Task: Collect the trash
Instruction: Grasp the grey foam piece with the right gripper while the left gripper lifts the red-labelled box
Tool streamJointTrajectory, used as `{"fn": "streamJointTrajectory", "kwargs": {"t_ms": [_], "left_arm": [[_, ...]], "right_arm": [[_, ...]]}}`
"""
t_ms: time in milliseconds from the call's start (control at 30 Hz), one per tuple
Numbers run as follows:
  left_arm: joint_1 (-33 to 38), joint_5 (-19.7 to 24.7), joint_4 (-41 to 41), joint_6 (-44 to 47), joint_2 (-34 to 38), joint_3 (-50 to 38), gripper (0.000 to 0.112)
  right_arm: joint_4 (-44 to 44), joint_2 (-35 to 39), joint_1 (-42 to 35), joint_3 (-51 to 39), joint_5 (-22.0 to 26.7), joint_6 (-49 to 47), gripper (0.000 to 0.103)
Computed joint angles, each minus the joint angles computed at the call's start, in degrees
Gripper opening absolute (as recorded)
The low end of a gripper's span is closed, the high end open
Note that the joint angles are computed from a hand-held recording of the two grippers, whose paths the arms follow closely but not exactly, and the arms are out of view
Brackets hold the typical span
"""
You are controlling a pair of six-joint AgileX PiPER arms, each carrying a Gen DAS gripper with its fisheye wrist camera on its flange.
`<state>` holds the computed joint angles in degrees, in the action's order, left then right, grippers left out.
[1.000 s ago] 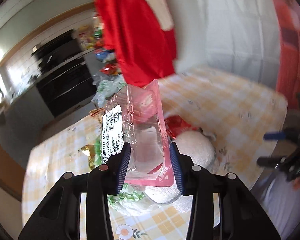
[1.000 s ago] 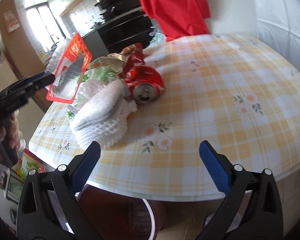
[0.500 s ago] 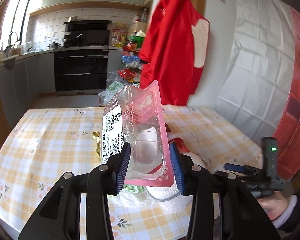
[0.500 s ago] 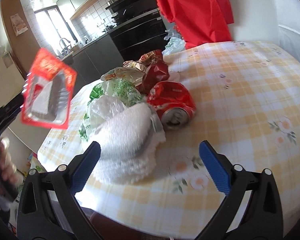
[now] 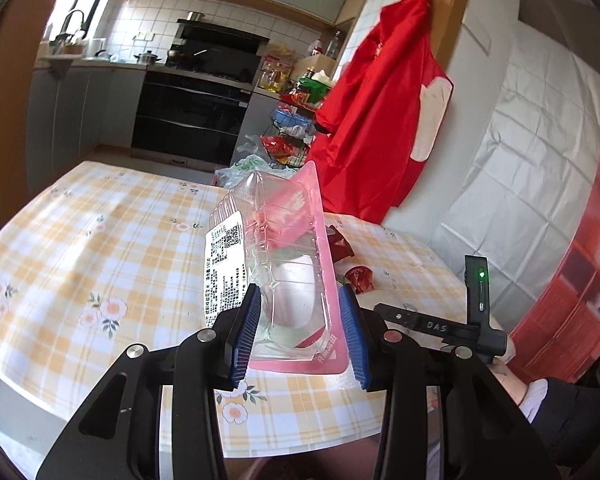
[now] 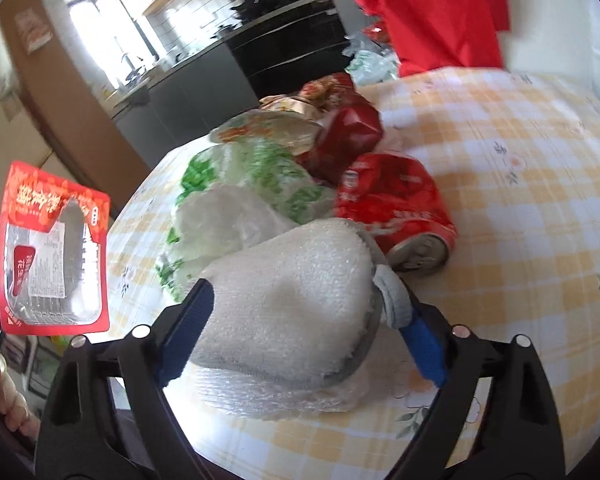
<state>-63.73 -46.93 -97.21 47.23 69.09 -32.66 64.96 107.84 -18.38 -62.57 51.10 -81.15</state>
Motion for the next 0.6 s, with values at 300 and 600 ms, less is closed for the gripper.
{"fn": "streamJointTrajectory", "kwargs": {"t_ms": [300, 600], "left_arm": [[-3.3, -1.7, 1.5, -5.6, -1.1, 2.7, 0.040], [-7.4, -5.9, -0.2, -6.5, -2.9, 4.1, 0.040]], "right_arm": [[1.9, -8.6, 2.5, 5.0, -6.7, -5.6, 0.043], [4.4, -13.5, 2.1, 4.8, -1.8, -5.5, 0.027]]}}
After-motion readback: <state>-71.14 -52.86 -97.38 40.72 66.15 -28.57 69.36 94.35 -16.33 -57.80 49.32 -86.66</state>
